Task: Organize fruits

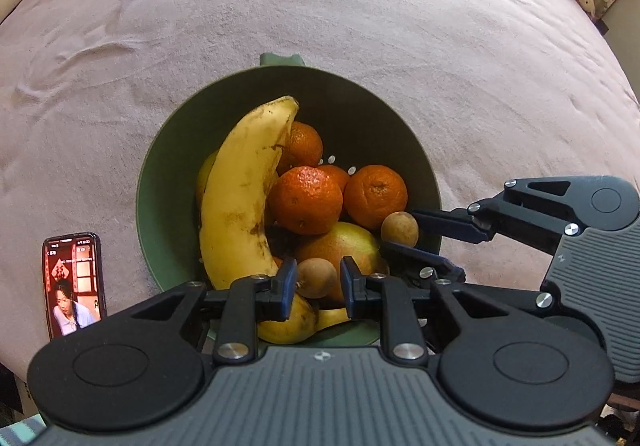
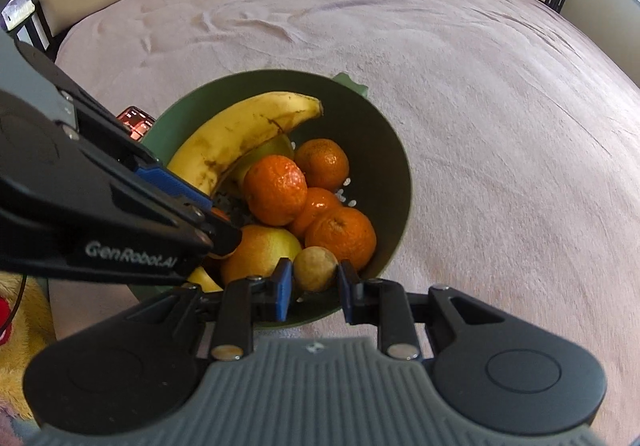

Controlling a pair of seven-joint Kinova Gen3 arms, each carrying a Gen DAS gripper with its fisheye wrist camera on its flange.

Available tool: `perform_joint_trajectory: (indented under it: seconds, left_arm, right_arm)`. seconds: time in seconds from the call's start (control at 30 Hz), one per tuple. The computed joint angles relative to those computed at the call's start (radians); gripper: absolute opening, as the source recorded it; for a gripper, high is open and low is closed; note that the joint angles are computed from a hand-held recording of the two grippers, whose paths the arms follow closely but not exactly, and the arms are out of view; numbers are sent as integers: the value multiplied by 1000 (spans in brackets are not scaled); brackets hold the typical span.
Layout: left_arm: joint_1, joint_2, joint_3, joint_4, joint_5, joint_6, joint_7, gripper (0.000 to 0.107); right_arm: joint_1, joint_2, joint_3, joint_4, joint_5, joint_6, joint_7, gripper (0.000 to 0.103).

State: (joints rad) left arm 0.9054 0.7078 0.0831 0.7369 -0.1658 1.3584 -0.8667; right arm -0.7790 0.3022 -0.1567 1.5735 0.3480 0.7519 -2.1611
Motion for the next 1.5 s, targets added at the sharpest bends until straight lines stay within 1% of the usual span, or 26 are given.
perform_joint_trajectory:
  seconds: [0.1,0.17,0.23,0.27,0.33,0.37,0.43,0.53,0.63,0.7,0.73,0.77,0.8,0.87,0.93,0.97,1.0,1.07,1.1,1.17,1.2,1.27,1.33,1.37,1.43,1.5]
  left_arm:
    - [2,0,-1,-1,-1,0,1,26]
    - [-2,-2,1,1,4,-4,3,30]
    - [-2,-6,2,6,5,-7,2,37]
    - [0,-3,2,1,3,-3,0,39]
    - [7,-5,0,0,-6,-1,-9,49]
    - [13,-8,-3,4,-14,-5,-11,51]
    - [26,-17,-10,16,-31,-16,-7,58]
    - [28,-43,-6,53,-38,-51,-5,61]
    - [25,-79,5,101,-39,-102,-9,62]
    - [29,-110,9,143,-49,-153,-7,62]
    - [31,-132,20,179,-73,-192,5,62]
    - [25,-155,48,218,-112,-233,28,62]
    - [20,-178,75,258,-153,-273,53,63]
    - [17,-221,116,334,-234,-355,113,63]
    - [26,-264,133,409,-315,-436,186,63]
    - [51,-285,115,446,-356,-477,225,63]
    - [91,-299,78,475,-397,-517,263,64]
    - [183,-325,-13,536,-478,-589,333,70]
    - [230,-331,-58,553,-519,-604,362,73]
    - [295,-333,-105,573,-600,-599,416,79]
    - [306,-332,-101,576,-639,-585,443,83]
    - [320,-334,-89,592,-701,-562,499,85]
    - [336,-335,-81,607,-750,-538,549,87]
    - [342,-334,-74,610,-769,-521,566,87]
    - [357,-330,-61,618,-812,-485,606,87]
    - [361,-333,-44,633,-840,-456,634,87]
  right_arm:
    - [0,0,-1,0,-7,1,-6,21]
    - [-1,1,0,0,-9,0,-12,21]
    - [29,1,-42,0,11,6,-36,22]
    - [62,1,-88,0,36,13,-59,22]
    - [129,3,-181,1,85,23,-108,22]
    - [162,6,-227,1,111,30,-133,23]
    - [223,11,-320,1,172,51,-187,23]
    - [313,8,-459,12,263,78,-270,33]
    - [388,6,-598,17,370,135,-362,34]
    - [409,-1,-671,24,451,190,-437,38]
    - [409,-11,-690,34,486,207,-478,42]
    - [397,-27,-690,47,513,219,-519,46]
    - [368,-45,-672,57,533,233,-559,47]
    - [277,-89,-593,80,557,256,-641,59]
    - [184,-120,-529,91,584,308,-722,64]
    - [138,-135,-496,99,597,332,-763,66]
    - [91,-146,-468,102,607,364,-803,67]
    - [-1,-161,-419,101,630,442,-885,73]
    - [-48,-166,-394,100,641,479,-925,74]
    - [-140,-172,-346,97,660,556,-1007,80]
    - [-187,-174,-320,97,665,589,-1047,81]
    - [-279,-170,-270,95,683,658,-1129,86]
    - [-372,-157,-222,97,700,727,-1210,89]
    - [-400,-148,-213,102,717,756,-1251,91]
    - [-424,-128,-230,99,730,818,-1310,93]
    - [-453,-111,-231,97,732,858,-1359,93]
